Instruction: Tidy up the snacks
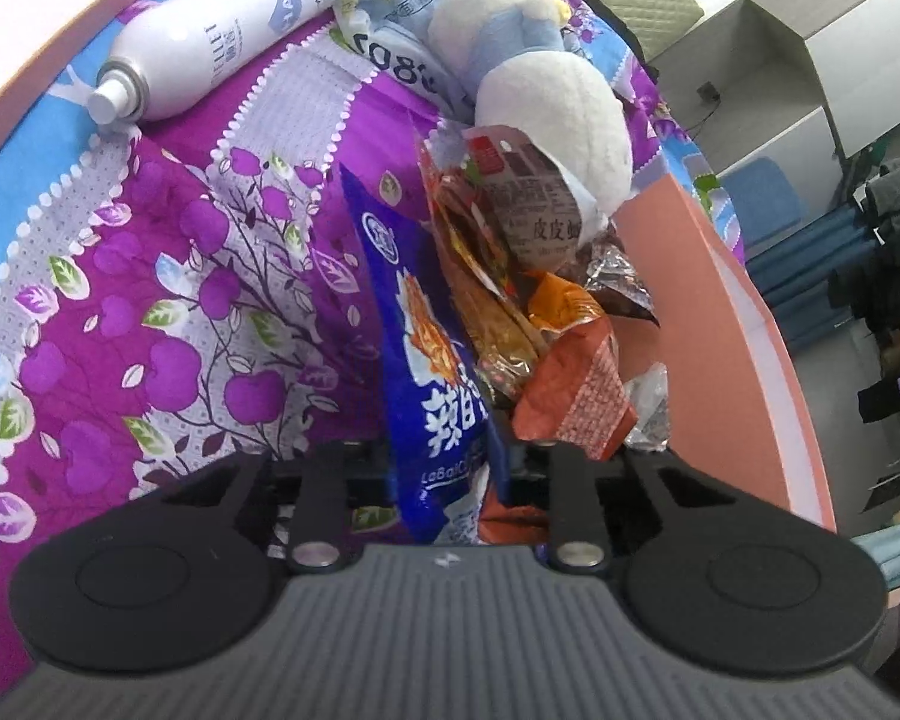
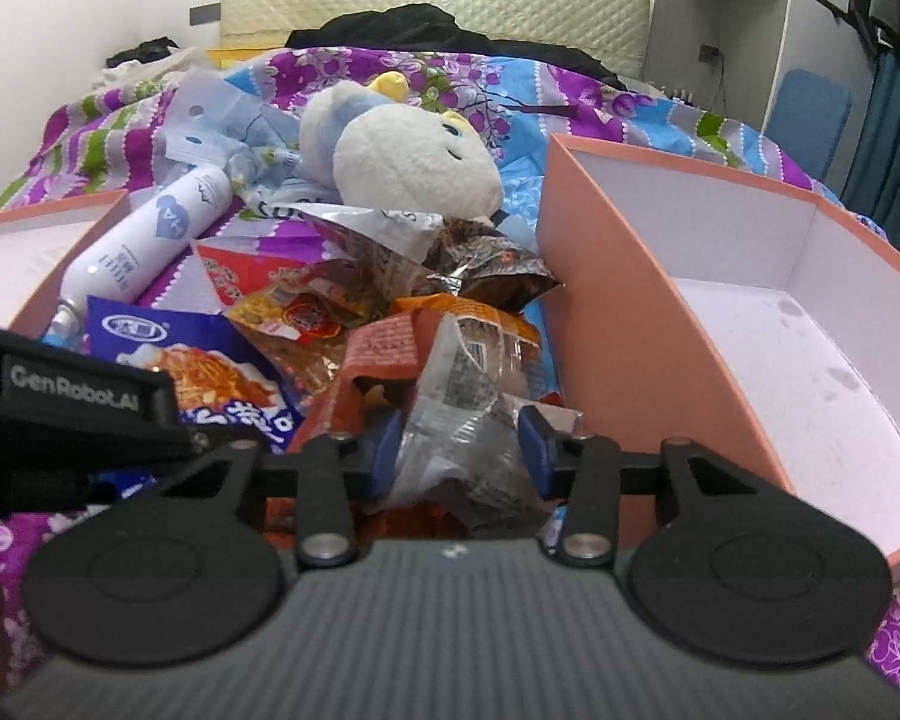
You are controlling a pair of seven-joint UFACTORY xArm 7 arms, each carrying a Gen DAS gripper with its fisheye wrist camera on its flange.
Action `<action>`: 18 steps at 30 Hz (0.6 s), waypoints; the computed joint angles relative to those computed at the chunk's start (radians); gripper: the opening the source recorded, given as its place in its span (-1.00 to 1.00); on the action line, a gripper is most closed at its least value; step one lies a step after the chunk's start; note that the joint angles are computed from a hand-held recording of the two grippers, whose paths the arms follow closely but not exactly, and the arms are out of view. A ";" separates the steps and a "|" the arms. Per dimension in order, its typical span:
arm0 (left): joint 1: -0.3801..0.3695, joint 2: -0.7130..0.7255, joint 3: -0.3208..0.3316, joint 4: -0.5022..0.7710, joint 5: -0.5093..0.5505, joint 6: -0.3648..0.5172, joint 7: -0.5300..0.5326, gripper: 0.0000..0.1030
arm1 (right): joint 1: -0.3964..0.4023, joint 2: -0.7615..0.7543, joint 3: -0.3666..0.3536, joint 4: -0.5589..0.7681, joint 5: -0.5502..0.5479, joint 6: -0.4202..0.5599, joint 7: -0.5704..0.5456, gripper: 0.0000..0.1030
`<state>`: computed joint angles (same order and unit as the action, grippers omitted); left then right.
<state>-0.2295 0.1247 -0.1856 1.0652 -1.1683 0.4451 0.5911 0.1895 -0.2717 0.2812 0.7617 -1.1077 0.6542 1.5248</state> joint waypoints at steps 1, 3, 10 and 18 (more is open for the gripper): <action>-0.001 -0.007 0.000 -0.003 0.004 -0.002 -0.001 -0.50 | 0.002 -0.008 -0.003 -0.006 0.004 -0.007 -0.005 -0.16; -0.005 -0.024 0.002 -0.014 0.024 -0.010 -0.009 -0.55 | 0.003 -0.030 -0.009 -0.018 0.023 -0.028 -0.020 -0.21; -0.034 -0.117 0.021 -0.080 0.171 -0.042 -0.120 -0.59 | -0.015 -0.120 0.009 -0.059 0.114 -0.075 -0.082 -0.23; -0.068 -0.279 0.061 -0.207 0.406 -0.056 -0.278 -0.59 | -0.010 -0.262 0.009 -0.149 0.337 -0.145 -0.188 -0.23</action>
